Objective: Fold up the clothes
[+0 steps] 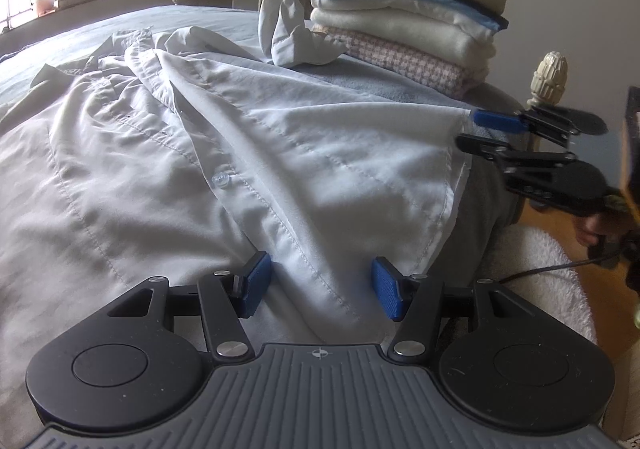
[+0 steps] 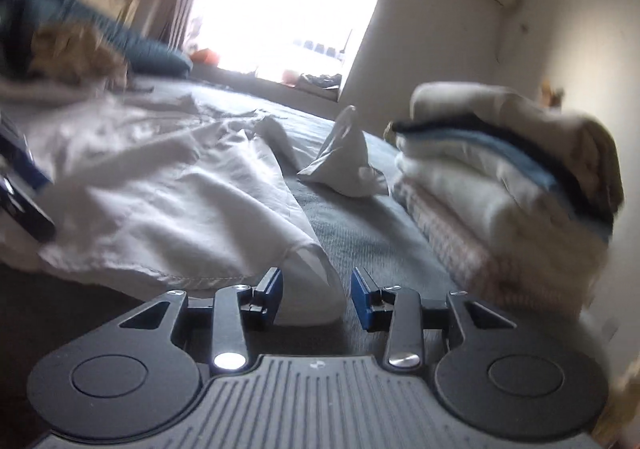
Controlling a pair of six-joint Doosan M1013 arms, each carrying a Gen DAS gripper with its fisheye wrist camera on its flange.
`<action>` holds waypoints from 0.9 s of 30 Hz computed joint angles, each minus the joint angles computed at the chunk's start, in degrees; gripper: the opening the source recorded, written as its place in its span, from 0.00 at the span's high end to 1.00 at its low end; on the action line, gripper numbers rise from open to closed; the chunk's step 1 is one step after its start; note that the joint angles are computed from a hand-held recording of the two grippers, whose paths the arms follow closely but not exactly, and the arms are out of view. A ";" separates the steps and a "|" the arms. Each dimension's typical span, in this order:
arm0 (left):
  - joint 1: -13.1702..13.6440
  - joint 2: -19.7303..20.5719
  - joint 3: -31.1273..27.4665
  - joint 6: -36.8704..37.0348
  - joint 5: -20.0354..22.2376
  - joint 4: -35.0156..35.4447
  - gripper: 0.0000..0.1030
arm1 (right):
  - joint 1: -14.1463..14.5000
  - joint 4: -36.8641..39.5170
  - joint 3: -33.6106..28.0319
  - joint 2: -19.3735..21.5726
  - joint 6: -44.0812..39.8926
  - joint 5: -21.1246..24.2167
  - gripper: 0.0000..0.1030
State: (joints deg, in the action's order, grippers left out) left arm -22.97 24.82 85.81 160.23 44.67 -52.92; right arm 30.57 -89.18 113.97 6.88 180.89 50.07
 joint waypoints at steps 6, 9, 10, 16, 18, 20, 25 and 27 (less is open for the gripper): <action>0.11 0.09 -0.15 0.06 0.45 0.11 0.46 | -1.00 -3.86 -1.39 2.18 -0.10 0.92 0.79; 0.17 0.17 -0.29 0.26 0.79 0.17 0.46 | -2.45 -4.89 0.59 0.19 14.60 -0.11 0.92; 0.18 0.19 -0.34 0.33 0.90 0.20 0.46 | -3.01 -5.33 1.47 -0.67 20.35 -0.48 0.92; 0.23 0.26 -0.49 0.51 1.30 0.36 0.46 | -7.66 -6.38 5.46 -3.97 36.60 -11.56 0.86; 0.27 0.28 -0.46 0.46 1.36 0.11 0.46 | -7.83 -5.67 5.50 -4.32 34.98 -12.08 0.77; 0.34 0.36 -0.50 0.16 1.53 -0.18 0.45 | -6.88 -0.49 4.64 -4.19 26.69 -9.37 0.48; 0.33 0.36 -0.50 0.32 1.54 -0.43 0.45 | -5.39 7.59 4.87 -5.95 13.64 -6.00 0.29; 0.38 0.29 -0.41 0.59 1.50 -0.83 0.44 | -4.77 11.31 4.74 -6.53 9.29 -3.23 0.27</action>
State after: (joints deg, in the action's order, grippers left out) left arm -22.59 25.11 85.40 160.82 46.17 -53.76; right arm 25.80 -77.88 118.71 0.35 190.18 46.84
